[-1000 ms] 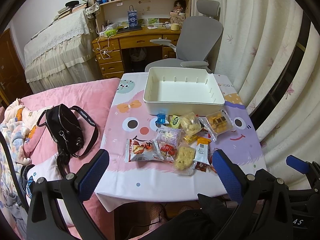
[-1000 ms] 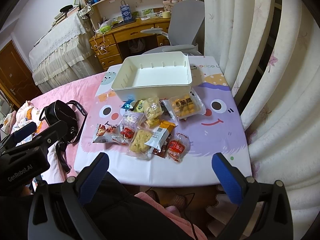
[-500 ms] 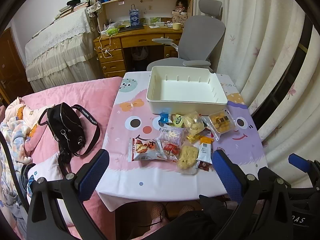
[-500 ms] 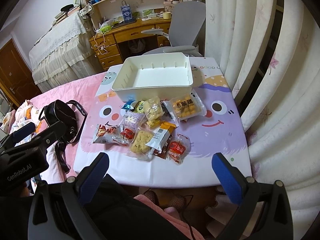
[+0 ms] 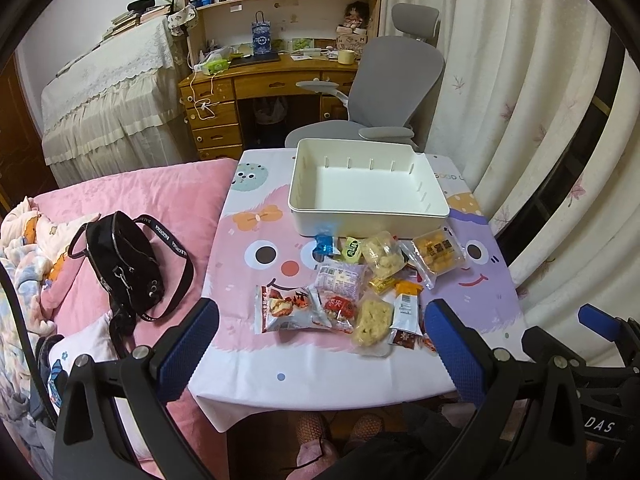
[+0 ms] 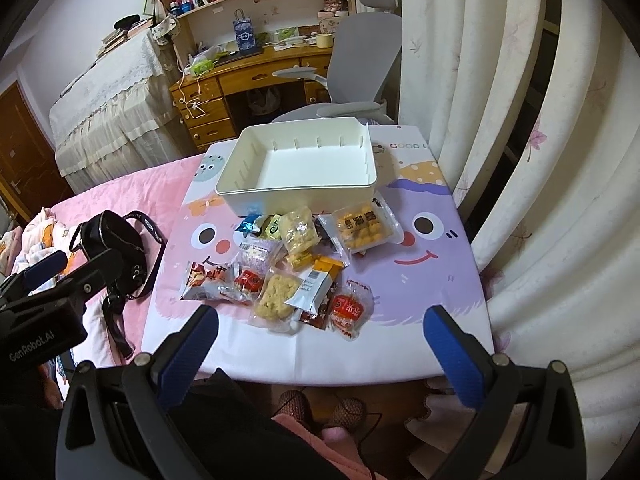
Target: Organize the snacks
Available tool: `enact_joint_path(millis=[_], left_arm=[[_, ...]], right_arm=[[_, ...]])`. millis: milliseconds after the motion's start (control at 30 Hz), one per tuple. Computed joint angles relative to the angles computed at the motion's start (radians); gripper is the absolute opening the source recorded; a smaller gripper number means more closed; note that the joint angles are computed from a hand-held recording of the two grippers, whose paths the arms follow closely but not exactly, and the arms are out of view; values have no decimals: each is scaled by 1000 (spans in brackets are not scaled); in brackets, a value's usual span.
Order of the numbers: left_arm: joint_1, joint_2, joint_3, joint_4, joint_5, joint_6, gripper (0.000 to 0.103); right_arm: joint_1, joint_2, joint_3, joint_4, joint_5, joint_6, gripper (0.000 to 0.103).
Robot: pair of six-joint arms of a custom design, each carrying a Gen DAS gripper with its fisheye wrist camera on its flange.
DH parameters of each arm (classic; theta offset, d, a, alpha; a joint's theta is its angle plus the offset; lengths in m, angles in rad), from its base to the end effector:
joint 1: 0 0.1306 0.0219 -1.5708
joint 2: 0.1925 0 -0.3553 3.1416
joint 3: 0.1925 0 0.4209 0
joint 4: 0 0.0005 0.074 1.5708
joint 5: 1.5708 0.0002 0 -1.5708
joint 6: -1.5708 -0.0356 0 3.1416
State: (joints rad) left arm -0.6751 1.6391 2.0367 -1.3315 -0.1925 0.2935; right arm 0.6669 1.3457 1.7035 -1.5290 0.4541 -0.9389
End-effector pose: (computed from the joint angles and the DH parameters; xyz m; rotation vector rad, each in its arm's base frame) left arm 0.4460 -0.3489 0.5492 0.3939 2.4566 -0.1692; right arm 0.3601 0.2630 0.5354 0.4628 2.5041 -0.0377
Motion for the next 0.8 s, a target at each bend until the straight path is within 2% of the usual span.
enact_joint_path(millis=[300, 600, 800], left_arm=[[38, 15, 21, -20, 54, -40, 102], [100, 5, -21, -22, 146, -110, 102], [151, 40, -4, -88, 192, -118, 102]], right_arm=[[11, 37, 38, 0, -2, -33, 103], [38, 96, 77, -21, 36, -120, 103], [42, 112, 48, -28, 53, -205, 103]])
